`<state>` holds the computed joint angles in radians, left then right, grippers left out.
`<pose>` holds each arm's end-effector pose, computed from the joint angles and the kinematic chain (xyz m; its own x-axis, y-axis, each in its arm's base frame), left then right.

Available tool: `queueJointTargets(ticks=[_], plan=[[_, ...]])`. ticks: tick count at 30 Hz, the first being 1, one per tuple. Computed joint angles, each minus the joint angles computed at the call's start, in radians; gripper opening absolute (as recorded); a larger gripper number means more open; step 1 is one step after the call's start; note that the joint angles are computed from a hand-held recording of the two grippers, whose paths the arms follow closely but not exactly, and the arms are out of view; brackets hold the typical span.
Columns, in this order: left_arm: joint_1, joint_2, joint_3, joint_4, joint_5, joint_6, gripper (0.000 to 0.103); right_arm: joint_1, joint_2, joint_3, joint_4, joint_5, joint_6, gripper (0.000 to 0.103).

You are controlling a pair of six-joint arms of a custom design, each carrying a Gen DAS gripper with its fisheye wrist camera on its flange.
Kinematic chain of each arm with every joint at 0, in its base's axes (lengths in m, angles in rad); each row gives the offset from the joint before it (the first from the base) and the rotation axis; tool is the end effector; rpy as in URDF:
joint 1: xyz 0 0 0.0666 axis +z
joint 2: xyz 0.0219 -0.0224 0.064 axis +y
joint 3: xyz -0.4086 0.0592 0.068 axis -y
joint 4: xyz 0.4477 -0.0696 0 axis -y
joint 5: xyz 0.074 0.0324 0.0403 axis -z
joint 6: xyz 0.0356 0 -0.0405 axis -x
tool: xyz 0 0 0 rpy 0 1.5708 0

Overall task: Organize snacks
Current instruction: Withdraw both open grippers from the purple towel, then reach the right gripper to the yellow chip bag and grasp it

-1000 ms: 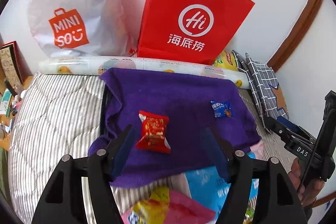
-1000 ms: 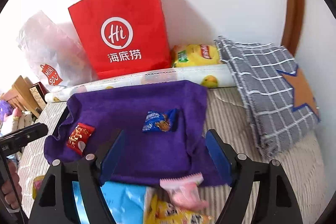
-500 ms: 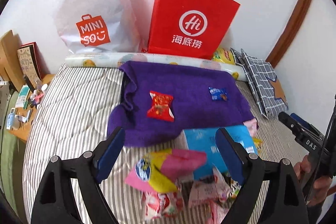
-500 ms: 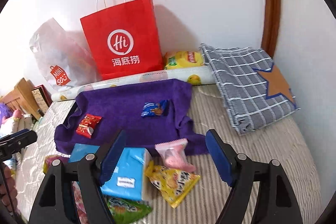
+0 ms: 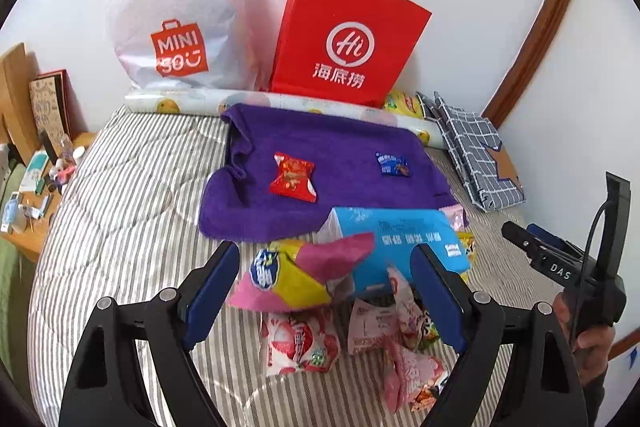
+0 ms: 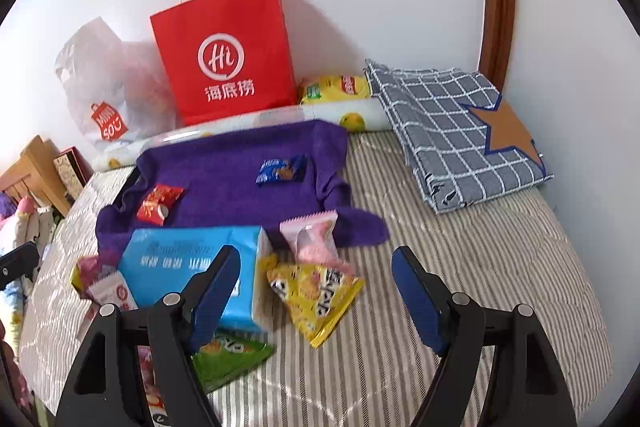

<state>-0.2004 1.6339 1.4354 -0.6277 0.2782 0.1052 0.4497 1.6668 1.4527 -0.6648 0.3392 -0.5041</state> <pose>0.6131 -0.1349 0.3661 -0.7559 0.0505 -0.6527 0.2961 0.9156 -0.2720 0.5769 0.2649 0.3527 -0.7129 0.1617 -0.6824 0.1434 0.9861 0.0838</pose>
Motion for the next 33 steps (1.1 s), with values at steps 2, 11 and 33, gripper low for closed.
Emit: queueJointTargets(ticks=[2,11,33], plan=[[-0.001,-0.006,-0.013,0.006,-0.03,-0.006,0.087,0.005,0.009,0.0,-0.009,0.001,-0.005,0.077],[0.012,0.02,-0.006,-0.054,-0.032,-0.023,0.086,0.005,0.021,-0.014,-0.025,-0.016,-0.022,0.077],[0.011,0.055,0.029,-0.089,0.036,-0.002,0.085,-0.018,0.094,0.036,0.015,-0.081,0.029,0.05]])
